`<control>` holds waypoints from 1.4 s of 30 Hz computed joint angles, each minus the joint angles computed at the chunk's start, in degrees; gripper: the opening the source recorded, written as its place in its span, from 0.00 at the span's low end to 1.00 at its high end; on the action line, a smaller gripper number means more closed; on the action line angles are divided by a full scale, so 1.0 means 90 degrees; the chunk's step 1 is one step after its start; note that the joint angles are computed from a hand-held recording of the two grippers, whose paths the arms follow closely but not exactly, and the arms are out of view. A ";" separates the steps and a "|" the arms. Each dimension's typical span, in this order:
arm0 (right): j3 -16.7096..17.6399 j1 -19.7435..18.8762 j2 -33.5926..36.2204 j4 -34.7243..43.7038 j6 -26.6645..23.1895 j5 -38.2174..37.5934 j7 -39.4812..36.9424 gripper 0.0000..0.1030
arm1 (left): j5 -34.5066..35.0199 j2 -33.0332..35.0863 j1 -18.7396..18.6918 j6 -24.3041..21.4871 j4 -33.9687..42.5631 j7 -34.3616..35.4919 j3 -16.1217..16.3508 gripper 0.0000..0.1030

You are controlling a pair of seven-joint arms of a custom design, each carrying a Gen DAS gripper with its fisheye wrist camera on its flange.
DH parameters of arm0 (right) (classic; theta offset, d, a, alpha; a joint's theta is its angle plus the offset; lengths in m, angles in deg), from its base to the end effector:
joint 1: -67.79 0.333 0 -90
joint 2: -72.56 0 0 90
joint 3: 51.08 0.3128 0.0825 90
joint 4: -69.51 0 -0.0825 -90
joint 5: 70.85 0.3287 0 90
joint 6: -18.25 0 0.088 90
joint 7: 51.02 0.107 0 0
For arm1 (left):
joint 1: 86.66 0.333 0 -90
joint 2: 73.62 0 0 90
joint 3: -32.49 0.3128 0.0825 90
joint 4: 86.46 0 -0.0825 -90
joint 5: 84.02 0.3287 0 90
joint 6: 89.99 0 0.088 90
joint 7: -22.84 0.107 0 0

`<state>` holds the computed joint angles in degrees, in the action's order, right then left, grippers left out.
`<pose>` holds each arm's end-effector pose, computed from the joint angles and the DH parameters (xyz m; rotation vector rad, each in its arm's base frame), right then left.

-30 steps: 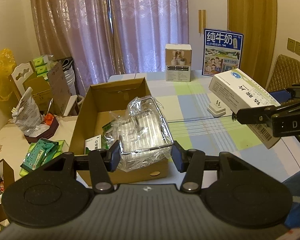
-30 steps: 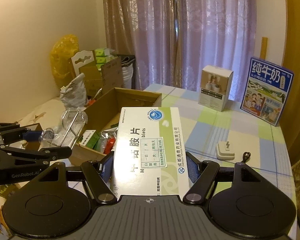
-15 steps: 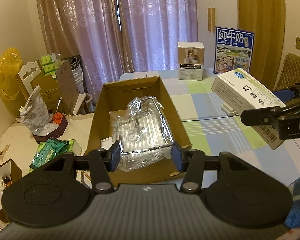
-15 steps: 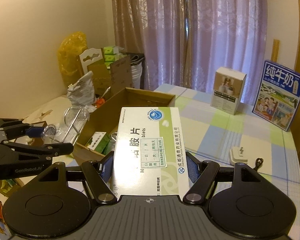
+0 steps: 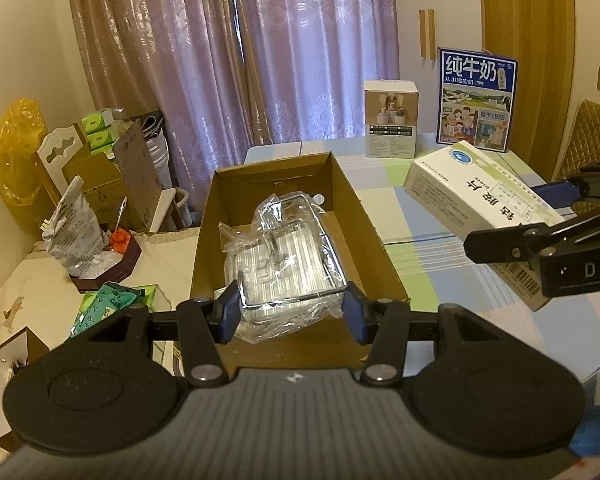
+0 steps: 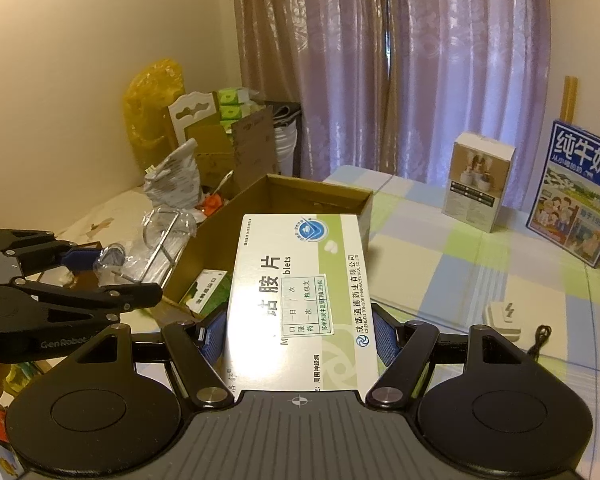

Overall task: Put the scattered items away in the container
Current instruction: 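Open the left tool to drop the holder while the right tool drops the medicine box into the box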

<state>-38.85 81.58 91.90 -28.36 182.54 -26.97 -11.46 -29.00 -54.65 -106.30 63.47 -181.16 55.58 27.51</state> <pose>0.6014 0.2288 0.5031 -1.9961 1.0101 -0.4087 0.5787 -0.2843 0.5090 -1.5233 1.7565 -0.7332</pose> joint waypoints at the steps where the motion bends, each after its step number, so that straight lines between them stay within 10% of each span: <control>1: -0.0009 0.0012 0.0028 0.0038 -0.0021 -0.0020 0.0026 0.66 | -0.0028 0.0026 0.0016 0.0002 0.0025 0.0043 -0.0006 0.45; 42: -0.0387 0.0582 0.3066 0.4500 -0.1674 -0.2300 0.2859 0.66 | -0.2070 0.1857 0.0395 0.0053 0.2134 0.2772 0.0300 0.46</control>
